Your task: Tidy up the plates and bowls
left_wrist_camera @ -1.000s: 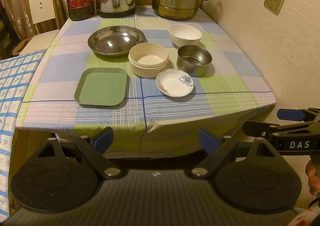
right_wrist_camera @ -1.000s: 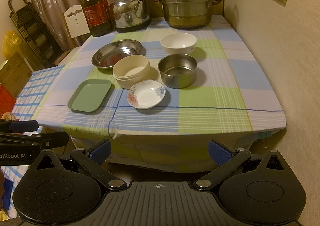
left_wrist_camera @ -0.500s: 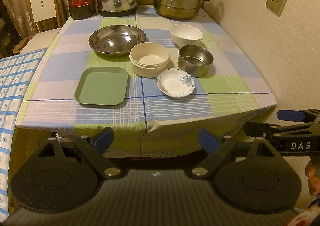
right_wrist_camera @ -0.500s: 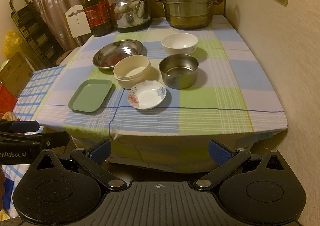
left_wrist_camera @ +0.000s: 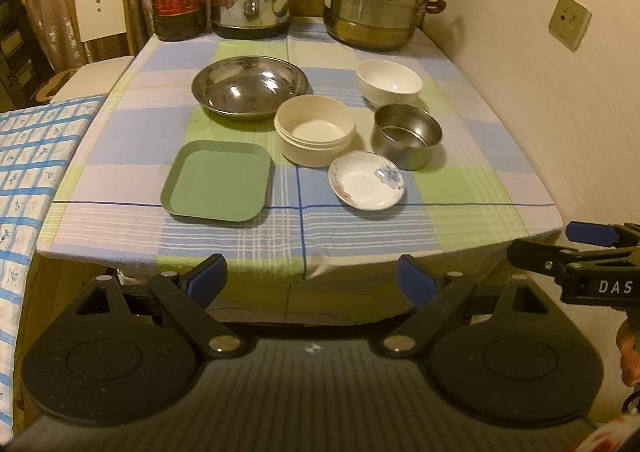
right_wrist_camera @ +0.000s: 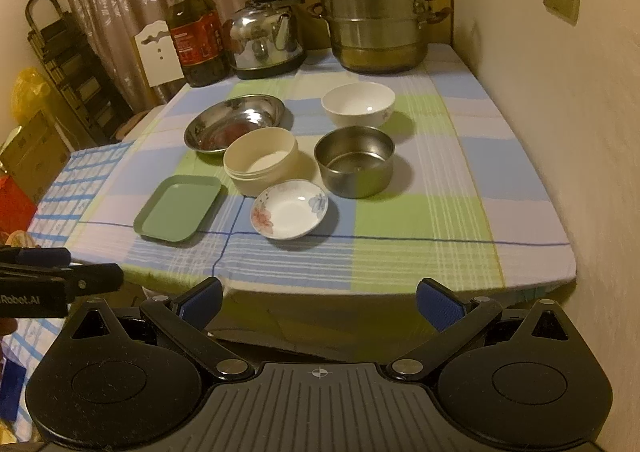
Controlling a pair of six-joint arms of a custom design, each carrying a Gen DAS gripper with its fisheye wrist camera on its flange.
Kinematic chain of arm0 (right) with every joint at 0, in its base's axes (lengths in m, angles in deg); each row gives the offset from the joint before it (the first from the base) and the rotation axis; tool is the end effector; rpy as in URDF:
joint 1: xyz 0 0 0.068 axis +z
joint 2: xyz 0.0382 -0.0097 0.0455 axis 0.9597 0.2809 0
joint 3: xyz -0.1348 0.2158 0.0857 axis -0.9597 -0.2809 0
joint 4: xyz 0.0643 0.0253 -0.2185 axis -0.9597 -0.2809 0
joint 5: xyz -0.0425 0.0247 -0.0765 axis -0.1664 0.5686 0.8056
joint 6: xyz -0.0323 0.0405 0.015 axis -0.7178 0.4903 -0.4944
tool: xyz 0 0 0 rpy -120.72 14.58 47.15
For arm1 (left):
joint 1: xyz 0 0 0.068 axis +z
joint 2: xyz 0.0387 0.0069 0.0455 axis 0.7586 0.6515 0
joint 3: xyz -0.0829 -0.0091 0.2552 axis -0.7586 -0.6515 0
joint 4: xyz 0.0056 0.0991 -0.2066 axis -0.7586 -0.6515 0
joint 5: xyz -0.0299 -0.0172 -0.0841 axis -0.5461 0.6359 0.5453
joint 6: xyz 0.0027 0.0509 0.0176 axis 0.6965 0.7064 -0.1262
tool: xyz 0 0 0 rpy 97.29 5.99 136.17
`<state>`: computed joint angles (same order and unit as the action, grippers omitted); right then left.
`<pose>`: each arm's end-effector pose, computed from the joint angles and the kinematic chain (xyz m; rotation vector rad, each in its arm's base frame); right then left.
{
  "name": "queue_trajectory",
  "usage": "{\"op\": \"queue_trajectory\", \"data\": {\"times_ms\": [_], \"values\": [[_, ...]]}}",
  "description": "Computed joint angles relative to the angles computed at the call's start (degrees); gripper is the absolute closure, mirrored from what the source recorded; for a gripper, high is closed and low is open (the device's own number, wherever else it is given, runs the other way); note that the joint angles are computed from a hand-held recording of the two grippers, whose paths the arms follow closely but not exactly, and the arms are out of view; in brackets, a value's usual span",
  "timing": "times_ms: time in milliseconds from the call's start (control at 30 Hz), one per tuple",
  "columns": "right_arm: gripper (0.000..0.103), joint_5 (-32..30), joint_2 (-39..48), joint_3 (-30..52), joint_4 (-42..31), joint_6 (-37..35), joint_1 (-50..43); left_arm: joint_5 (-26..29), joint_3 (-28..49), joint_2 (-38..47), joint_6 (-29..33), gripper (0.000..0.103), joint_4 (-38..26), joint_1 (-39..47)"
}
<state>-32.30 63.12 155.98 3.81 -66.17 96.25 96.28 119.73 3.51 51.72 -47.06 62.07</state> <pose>0.2579 0.1066 0.2953 -0.0739 2.4131 0.3117 0.2648 0.0504 0.3106 0.0971 2.4698 -0.1414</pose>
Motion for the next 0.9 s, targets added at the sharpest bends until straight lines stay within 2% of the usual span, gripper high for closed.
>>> {"op": "queue_trajectory", "data": {"times_ms": [300, 533, 800, 900], "values": [[0.0, -3.68, 1.32, -1.17, 4.38, -1.79, -2.41, -0.69, 0.55, 1.16, 0.14, 0.013, 2.07, 2.78], [0.0, -8.36, 5.55, -0.38, 7.78, 2.88, -5.25, -1.9, 2.51, 5.18, 0.76, 0.013, 3.78, 5.02], [0.0, -8.55, 9.89, 1.17, 12.25, 9.99, -5.74, -1.57, 9.88, 15.41, 2.29, 0.013, 4.66, 7.34], [0.0, -7.62, 12.6, 3.26, 12.65, 12.66, -4.9, -0.95, 15.3, 20.89, 3.87, 0.02, 3.29, 7.73]]}}
